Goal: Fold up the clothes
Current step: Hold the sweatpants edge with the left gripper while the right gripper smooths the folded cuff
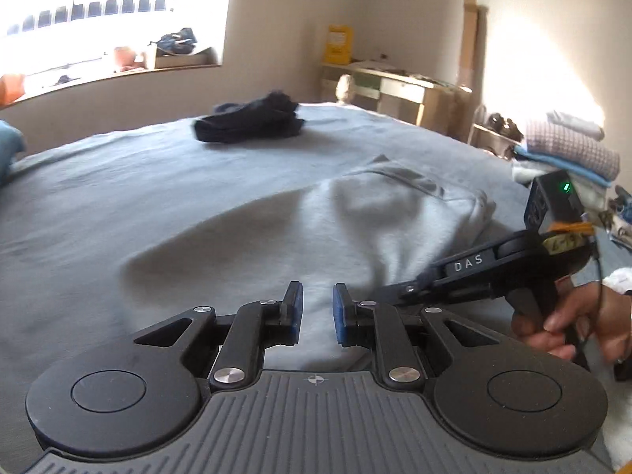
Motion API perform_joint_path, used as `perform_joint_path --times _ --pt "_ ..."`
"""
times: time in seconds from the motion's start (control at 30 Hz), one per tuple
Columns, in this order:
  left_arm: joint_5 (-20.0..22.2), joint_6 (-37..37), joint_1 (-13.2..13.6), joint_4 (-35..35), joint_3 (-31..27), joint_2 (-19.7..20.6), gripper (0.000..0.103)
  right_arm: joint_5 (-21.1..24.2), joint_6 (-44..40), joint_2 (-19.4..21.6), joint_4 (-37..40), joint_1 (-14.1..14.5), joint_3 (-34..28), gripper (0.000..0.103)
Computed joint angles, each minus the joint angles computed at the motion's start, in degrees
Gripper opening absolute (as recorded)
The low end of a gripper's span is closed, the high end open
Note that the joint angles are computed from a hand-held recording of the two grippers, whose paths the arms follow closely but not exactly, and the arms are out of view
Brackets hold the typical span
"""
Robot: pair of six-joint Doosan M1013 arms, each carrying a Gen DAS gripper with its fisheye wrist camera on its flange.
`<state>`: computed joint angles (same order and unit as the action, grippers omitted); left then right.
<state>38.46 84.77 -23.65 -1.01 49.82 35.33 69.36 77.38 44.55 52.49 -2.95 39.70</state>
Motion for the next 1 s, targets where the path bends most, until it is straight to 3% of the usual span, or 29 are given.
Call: perform_joint_path --times 0.1,0.2,0.3,0.37,0.47,0.6,0.7,0.8,0.87,1.0 --pt "5.17 -0.17 -0.75 1.07 -3.64 2.98 0.016 -0.75 -0.28 -0.77 -0.26 -0.16 -0.22 0.006" --pt "2.78 -0.3 -0.5 0.67 -0.88 2.02 0.016 -8.33 -6.97 -3.88 -0.37 -0.62 3.07 0.007" --pt "1.62 -1.46 -0.35 0.02 0.41 1.41 0.016 -12.03 -0.27 -3.52 -9.97 -0.84 1.78 0.007" --pt "1.21 -1.99 -0.39 -0.11 0.22 1.74 0.017 -9.15 6.93 -1.37 -16.31 -1.26 -0.16 0.0" --pt "0.51 -2.76 -0.77 2.14 0.64 1.68 0.017 -9.95 14.4 -1.05 -10.16 -2.71 1.08 0.0" --pt "0.47 -2.66 -0.82 2.54 0.45 1.82 0.017 -17.86 12.16 -2.88 -11.76 -2.71 2.15 0.001" --pt "1.05 -2.29 -0.73 2.36 -0.4 2.28 0.017 -18.0 16.11 -0.12 -17.37 -3.14 -3.91 0.001" --pt "0.43 -2.78 -0.78 2.55 0.09 2.09 0.017 -12.0 18.69 5.75 -26.52 -3.21 -13.88 0.0" --pt "0.36 -3.72 -0.98 3.27 0.29 1.99 0.017 -12.25 17.77 6.84 -23.76 -3.88 -13.68 0.0" --pt "2.05 -3.68 -1.19 4.51 -0.89 2.44 0.017 -16.55 20.32 3.64 -26.79 -2.76 -8.83 0.0"
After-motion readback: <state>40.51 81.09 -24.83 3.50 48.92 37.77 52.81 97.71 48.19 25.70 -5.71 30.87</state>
